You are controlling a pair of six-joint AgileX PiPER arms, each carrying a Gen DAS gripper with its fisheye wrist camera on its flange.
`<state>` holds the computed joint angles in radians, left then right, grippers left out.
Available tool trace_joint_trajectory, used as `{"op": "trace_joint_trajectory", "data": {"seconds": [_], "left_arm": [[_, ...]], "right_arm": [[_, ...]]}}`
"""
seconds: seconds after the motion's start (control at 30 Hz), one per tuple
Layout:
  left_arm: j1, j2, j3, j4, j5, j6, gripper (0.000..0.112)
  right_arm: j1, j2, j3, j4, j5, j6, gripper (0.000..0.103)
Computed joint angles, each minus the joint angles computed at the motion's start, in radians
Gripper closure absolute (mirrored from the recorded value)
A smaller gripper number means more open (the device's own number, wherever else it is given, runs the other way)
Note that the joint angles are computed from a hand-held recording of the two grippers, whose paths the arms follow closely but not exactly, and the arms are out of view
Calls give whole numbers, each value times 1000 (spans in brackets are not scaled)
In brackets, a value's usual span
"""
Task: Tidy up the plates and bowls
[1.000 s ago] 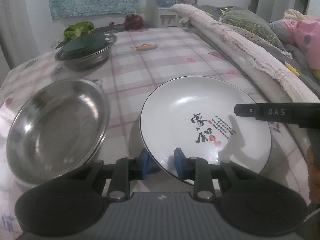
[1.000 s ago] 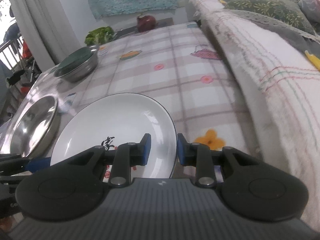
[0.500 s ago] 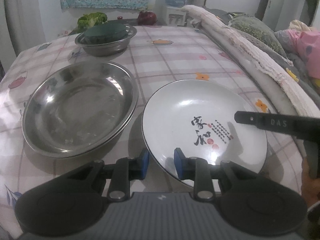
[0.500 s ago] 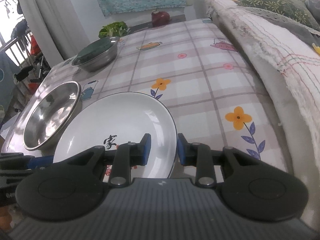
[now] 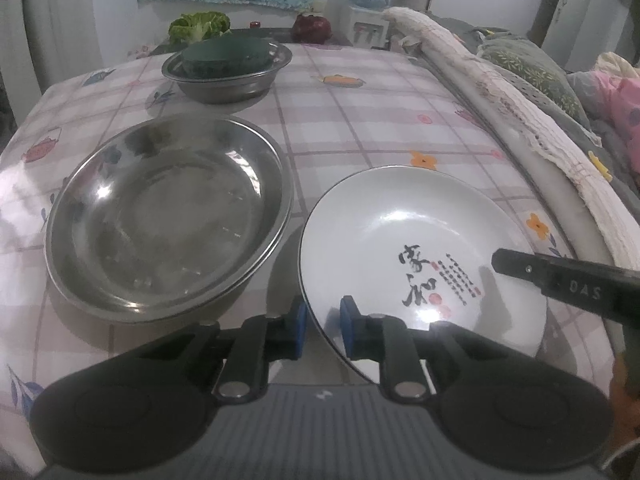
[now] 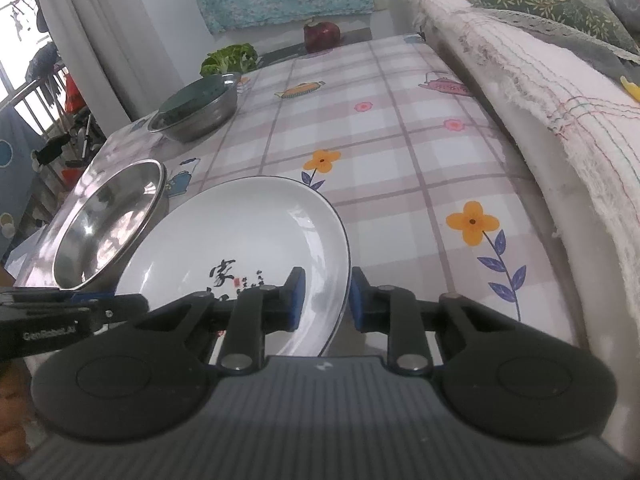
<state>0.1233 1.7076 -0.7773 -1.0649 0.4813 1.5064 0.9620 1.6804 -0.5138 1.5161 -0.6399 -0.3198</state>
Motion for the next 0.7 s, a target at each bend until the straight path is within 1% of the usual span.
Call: {"op": "trace_joint_trajectory", "data": {"seconds": [0.13,0.23,0.37,0.47,0.63,0.7], "left_arm": [[23,-17,17,16,36,4,93],[22,-7,8,16,38,-7,93],[-1,5,0,-9,-2,9,93],[-9,23,-12,-17,-8,10,92],[-28,29,-8,-41,-30,29,90],[-29,31,-10,-41,-31,27,90]], "right_arm": [[-19,-6,11,-23,7,23,85],[-30,-15,12,-21,21,11,85],[-12,-28,11,24,13,-27,85],[1,-28,15,46,13,-28,85],[8,-16,29,-10,25,56,85],[10,-5,19,-8,25,55,84]]}}
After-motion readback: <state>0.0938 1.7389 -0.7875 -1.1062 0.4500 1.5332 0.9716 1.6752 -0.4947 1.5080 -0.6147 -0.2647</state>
